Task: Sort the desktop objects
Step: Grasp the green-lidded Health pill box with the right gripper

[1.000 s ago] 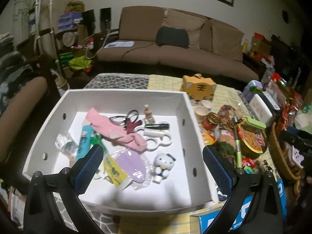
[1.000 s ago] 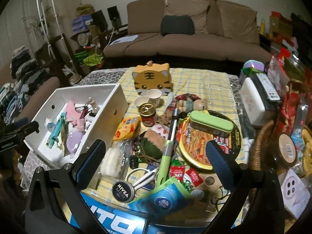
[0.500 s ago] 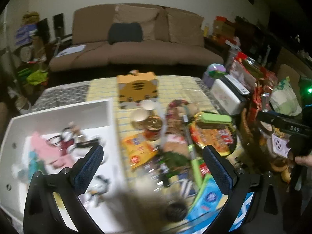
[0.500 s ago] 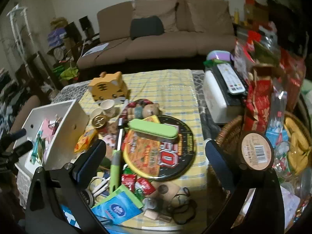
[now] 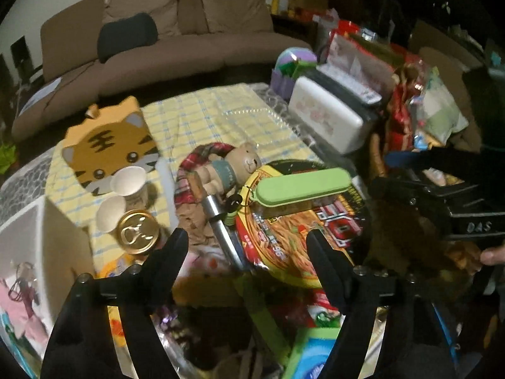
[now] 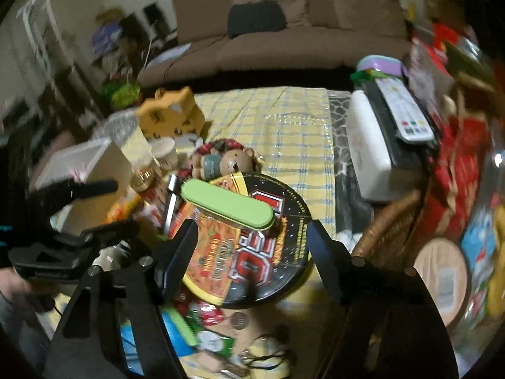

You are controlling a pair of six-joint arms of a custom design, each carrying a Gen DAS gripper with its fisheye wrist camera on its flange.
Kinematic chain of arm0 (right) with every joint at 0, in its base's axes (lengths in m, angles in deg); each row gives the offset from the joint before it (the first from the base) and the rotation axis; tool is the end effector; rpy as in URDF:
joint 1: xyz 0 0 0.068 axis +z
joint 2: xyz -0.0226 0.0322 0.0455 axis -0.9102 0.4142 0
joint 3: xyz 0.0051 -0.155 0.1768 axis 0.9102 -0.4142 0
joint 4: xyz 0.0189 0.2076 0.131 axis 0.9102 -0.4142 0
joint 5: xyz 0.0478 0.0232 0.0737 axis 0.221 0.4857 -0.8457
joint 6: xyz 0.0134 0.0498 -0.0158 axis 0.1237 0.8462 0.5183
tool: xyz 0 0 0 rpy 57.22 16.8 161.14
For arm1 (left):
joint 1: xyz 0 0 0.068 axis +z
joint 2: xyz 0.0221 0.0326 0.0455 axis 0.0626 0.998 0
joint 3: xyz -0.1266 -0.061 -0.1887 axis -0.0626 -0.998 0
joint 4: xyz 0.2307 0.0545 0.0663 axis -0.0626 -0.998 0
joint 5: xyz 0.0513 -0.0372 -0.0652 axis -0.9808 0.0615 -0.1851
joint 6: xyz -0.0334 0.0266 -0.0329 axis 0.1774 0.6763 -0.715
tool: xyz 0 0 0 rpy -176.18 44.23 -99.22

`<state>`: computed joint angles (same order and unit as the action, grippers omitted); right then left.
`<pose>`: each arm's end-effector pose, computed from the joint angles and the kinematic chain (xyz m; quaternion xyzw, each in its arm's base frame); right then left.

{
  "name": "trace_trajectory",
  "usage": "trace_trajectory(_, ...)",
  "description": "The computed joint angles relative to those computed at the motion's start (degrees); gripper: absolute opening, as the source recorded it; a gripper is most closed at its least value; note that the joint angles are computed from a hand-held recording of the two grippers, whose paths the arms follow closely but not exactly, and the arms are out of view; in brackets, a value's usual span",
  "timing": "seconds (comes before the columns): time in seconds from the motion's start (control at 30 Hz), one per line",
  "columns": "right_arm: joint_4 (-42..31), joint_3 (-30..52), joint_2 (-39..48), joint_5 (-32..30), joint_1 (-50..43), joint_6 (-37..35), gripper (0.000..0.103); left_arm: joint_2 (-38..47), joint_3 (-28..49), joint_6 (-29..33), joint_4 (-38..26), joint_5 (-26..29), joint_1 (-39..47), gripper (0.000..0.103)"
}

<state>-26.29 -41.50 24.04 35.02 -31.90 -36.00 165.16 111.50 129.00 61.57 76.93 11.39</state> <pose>0.1904 0.1110 0.1143 0.1239 0.9415 0.0196 0.3127 0.3108 0.0228 0.0856 0.3869 0.8632 -0.1740 0.2739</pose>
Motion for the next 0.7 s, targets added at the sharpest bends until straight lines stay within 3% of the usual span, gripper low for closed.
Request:
trace_trajectory(0.23, 6.6, 3.1, 10.9, -3.5, -4.3, -5.2, 0.064, 2.7, -3.7, -2.3, 14.1, -6.8, -6.9, 0.079)
trace_trajectory(0.37, 8.7, 5.2, 16.1, -5.4, -5.0, -7.4, 0.060, 5.0, -2.3, -2.6, 15.0, -8.4, -9.4, 0.077)
trace_trajectory(0.43, 9.4, 6.2, 18.4, -7.1, -5.3, -8.4, 0.050, 5.3, -2.9, -1.8, 16.8, -9.1, -10.0, 0.077)
trace_trajectory(0.53, 10.9, 5.7, 19.1, -8.8, -4.9, -9.2, 0.035, 6.1, -0.7, -0.6, 13.1, -7.6, -10.0, 0.071)
trace_trajectory(0.7, 12.2, 3.4, 16.6, -12.1, -1.3, -7.0, 0.021, 5.1, -1.6, 2.5, 9.9, -6.1, -9.3, 0.071)
